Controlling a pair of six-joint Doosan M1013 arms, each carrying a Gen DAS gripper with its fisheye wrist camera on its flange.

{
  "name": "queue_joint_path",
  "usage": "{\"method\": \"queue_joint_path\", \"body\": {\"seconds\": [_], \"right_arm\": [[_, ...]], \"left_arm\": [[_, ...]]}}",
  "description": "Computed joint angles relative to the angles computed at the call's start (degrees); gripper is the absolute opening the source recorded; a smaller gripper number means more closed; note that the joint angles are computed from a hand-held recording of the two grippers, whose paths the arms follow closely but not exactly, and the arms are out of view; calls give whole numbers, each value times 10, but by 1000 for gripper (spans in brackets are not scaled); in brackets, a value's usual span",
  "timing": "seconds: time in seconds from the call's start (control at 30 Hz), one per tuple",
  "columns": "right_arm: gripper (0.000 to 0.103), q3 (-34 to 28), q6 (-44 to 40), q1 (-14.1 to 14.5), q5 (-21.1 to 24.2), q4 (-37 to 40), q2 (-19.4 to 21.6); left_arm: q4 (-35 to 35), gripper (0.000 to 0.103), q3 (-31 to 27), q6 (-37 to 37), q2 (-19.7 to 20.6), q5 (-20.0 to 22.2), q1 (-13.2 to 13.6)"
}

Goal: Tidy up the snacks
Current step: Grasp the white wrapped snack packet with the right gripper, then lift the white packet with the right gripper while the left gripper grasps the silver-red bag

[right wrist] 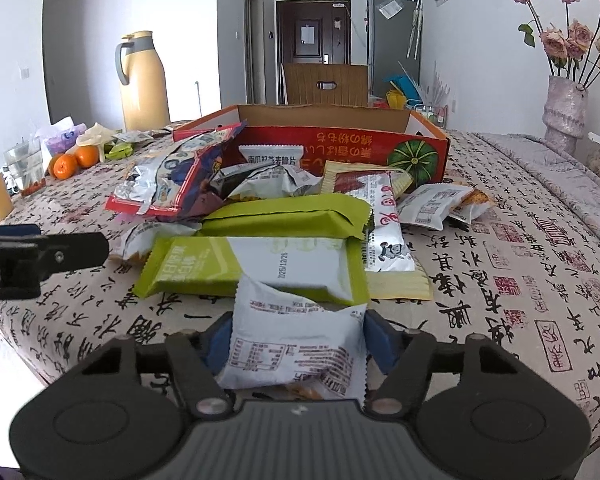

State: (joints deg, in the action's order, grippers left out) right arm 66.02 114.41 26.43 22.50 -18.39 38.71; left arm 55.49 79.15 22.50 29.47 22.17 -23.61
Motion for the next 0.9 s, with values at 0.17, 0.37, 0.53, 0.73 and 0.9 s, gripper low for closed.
{"method": "queue_joint_path", "body": {"seconds": [0.17,0.37,0.53,0.73,0.9], "right_arm": [[55,10,9,-1,-13,-8,-5],[48,25,9,-6,-41,14,-13],[48,42,40,-8,-77,-21,-23],[48,43,97,-14,-95,-67,-25],[48,29,164,-19,-98,-130,-18]], "left_arm": [[-6,103,-3,6,1,2,-1],[-17,103,-7,20,2,2,-1],[-36,103,-21,40,8,9,-2],[-39,103,-49,49,21,20,0],[-67,103,-96,84,44,41,4]]}}
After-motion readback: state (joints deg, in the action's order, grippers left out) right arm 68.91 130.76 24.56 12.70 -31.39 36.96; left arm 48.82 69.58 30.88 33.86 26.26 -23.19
